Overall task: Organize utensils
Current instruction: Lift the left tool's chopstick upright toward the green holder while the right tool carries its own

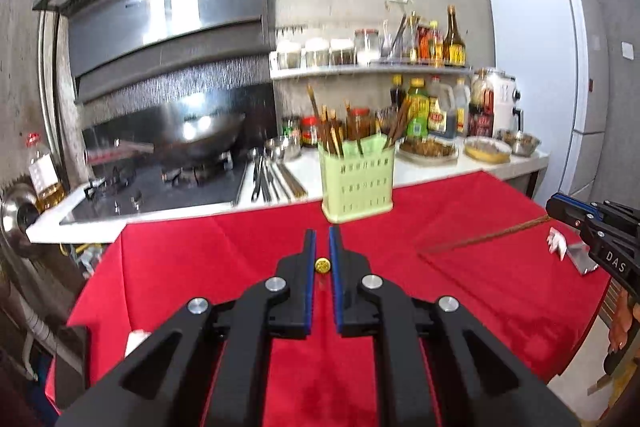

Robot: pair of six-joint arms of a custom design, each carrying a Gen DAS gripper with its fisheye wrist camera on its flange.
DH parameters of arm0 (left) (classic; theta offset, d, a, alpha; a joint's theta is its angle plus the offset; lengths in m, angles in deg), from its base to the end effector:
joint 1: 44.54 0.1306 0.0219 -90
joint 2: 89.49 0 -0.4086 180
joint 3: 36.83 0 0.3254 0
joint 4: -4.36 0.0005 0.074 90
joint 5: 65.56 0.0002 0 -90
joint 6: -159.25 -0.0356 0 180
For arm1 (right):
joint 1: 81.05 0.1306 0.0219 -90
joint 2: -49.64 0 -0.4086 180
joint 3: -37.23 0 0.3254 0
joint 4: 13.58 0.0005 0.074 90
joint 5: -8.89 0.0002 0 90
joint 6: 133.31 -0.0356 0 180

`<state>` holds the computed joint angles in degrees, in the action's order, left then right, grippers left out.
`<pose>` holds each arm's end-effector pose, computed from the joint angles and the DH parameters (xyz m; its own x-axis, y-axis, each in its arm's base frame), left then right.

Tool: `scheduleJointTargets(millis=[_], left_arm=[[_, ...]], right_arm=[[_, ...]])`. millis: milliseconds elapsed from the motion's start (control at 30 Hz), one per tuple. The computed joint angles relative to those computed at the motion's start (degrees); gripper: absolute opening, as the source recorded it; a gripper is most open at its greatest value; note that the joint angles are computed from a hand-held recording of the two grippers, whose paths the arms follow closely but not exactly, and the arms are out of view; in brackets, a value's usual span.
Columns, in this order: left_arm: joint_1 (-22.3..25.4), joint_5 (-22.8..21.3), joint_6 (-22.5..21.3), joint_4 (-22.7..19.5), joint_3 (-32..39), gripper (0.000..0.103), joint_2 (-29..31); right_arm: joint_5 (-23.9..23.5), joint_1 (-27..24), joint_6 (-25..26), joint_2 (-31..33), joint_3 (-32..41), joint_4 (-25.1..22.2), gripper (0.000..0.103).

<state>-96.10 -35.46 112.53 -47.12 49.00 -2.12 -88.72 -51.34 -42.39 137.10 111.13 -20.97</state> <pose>0.2622 -0.2816 0.4565 -0.4090 -0.0377 -0.9117 -0.2900 0.9527 0.0908 0.3645 0.2129 0.4232 -0.3009 -0.1900 -0.9345 -0.6036 0.7967 0.0323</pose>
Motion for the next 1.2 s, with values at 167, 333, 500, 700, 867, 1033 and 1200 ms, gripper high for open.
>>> scheduleJointTargets(millis=[167,333,500,700,867,1033,1200], left_arm=[[0.27,-1.2,-6.25,4.14,1.31,0.007,-1.08],[0.79,-1.36,-8.55,6.8,0.9,0.007,-1.16],[2.2,-1.03,-8.87,7.42,0.59,0.007,-1.69],[3.18,-1.6,-7.22,6.02,0.72,0.007,-1.01],[4.15,-0.29,-2.94,2.71,-0.23,0.007,-0.54],[5.74,4.76,-0.34,1.09,-1.6,0.008,0.4],[7.14,8.48,0.81,1.66,-3.47,0.008,1.61]], right_arm=[[-0.61,-0.58,-0.21,-0.33,3.98,-2.18,0.007],[0.44,-0.17,0.65,0.45,6.82,-3.95,0.007],[1.46,0.56,1.65,1.61,8.21,-3.97,0.007],[2.0,1.53,2.83,4.02,8.01,-2.2,0.007],[1.71,2.26,3.6,7.92,8.85,-3.4,0.007],[2.25,2.71,4.13,9.5,9.48,-3.84,0.007],[2.23,2.62,4.28,10.64,9.69,-4.67,0.007]])
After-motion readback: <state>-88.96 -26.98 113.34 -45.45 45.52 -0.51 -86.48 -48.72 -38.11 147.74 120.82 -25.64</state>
